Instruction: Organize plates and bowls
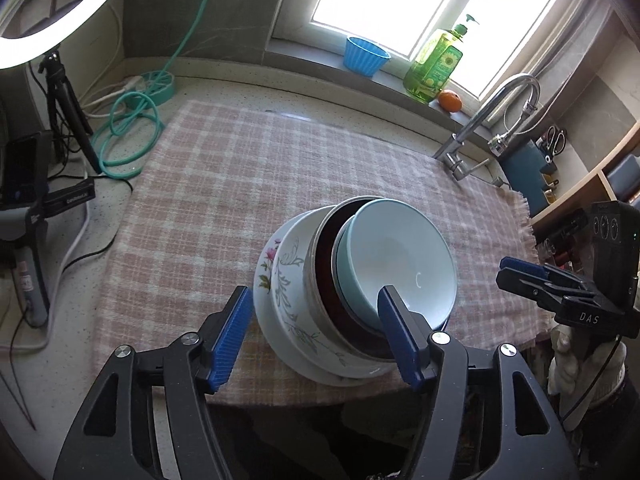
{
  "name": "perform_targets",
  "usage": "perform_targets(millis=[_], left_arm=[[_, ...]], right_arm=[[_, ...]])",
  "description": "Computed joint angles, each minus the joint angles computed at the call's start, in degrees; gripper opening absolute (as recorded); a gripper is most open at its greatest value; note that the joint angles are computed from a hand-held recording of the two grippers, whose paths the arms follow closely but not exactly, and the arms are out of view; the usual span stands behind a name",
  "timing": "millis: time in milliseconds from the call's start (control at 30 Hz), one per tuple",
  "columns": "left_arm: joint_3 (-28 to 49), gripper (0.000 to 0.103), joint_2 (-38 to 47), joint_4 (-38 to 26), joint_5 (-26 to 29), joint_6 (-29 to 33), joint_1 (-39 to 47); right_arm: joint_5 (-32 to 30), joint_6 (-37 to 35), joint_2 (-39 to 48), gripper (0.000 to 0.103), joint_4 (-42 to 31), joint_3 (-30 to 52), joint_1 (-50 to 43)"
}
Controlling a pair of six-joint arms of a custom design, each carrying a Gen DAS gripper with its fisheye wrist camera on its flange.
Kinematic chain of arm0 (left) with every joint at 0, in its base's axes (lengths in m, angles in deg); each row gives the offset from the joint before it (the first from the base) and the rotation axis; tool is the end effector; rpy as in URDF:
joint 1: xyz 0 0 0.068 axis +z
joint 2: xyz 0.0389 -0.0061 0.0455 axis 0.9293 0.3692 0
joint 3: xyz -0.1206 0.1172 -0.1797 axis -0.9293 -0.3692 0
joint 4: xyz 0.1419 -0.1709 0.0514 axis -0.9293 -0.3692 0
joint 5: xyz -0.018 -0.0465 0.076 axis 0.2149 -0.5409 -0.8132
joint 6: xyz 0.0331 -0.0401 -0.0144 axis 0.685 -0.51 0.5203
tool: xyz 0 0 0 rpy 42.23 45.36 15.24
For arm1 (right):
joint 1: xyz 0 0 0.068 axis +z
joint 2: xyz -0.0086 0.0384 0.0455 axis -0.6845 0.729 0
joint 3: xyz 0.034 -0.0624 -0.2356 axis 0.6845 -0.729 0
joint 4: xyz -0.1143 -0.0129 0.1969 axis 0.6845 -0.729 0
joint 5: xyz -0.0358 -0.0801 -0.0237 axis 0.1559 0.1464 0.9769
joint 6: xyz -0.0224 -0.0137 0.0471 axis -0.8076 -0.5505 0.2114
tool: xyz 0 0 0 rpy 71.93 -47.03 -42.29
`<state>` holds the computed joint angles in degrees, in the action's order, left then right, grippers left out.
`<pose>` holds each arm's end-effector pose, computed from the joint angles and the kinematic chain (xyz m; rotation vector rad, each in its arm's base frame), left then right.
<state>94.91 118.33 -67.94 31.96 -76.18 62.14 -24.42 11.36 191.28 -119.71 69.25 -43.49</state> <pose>0.2089 -0.0260 0.2066 -0.3797 2.5430 -0.3269 0.3280 0.0178 0.2149 -0.8298 2.5138 0.6526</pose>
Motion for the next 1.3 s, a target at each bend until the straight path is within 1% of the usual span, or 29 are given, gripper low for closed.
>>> perform_targets(millis=[33,67,233,367,400,433,600,667,733,800,967,1100,1300], left_arm=[[-0.25,0.066,-0.84,-0.60,-1.43,-0.45,-1.53],[-0.36,0.066,-1.54,-1.25,-2.88,-0.94,-3.12],[-1.85,0.066,-5.70,-3.03,-10.22,-5.88,-11.92],[-2.01,0.066,-7.83,-4.34,-17.76,-10.99,-19.76],[-1.91,0.068,-8.16,-4.65,-19.42,-12.29,-21.38],[-1.81,0.073,-8.39,-4.85,-20.57,-13.59,-22.70],[-0.33,0.073,-8.57,-6.87,-27.58,-19.07,-27.45],[0.58,0.073,-8.05,-8.72,-30.54,-21.63,-29.38],[1.31,0.073,-7.43,-10.12,-32.97,-23.78,-31.00],[2.18,0.074,-6.59,-11.76,-35.72,-26.38,-32.73],[4.39,0.074,-4.04,-14.38,-39.42,-28.88,-35.58],[5.51,0.074,-3.24,-15.86,-41.15,-30.85,-36.70],[6.29,0.074,-2.22,-16.57,-40.49,-31.36,-36.66]], right_arm=[[0.06,-0.67,-1.27,0.076,0.49,-1.31,-0.17],[-0.27,-1.53,-2.59,0.077,0.99,-2.72,-0.63],[0.18,-3.17,-10.28,0.077,5.96,-11.13,-1.50],[-0.54,-3.83,-13.90,0.077,7.07,-14.66,-2.71],[-0.86,-3.90,-14.79,0.077,7.47,-15.50,-3.17],[-1.09,-3.75,-15.77,0.077,7.97,-16.45,-3.53],[-2.78,-2.24,-19.35,0.077,9.71,-19.41,-6.12],[-3.34,-1.44,-21.01,0.077,10.80,-20.79,-7.10],[-3.70,-0.54,-22.72,0.091,11.92,-22.19,-7.69],[-5.26,0.31,-23.72,0.093,12.92,-23.10,-8.69],[-4.87,0.74,-24.39,0.094,13.70,-23.22,-8.67],[-5.32,0.70,-24.52,0.096,13.64,-23.26,-8.99],[-5.80,1.04,-25.18,0.097,14.03,-23.79,-9.39]])
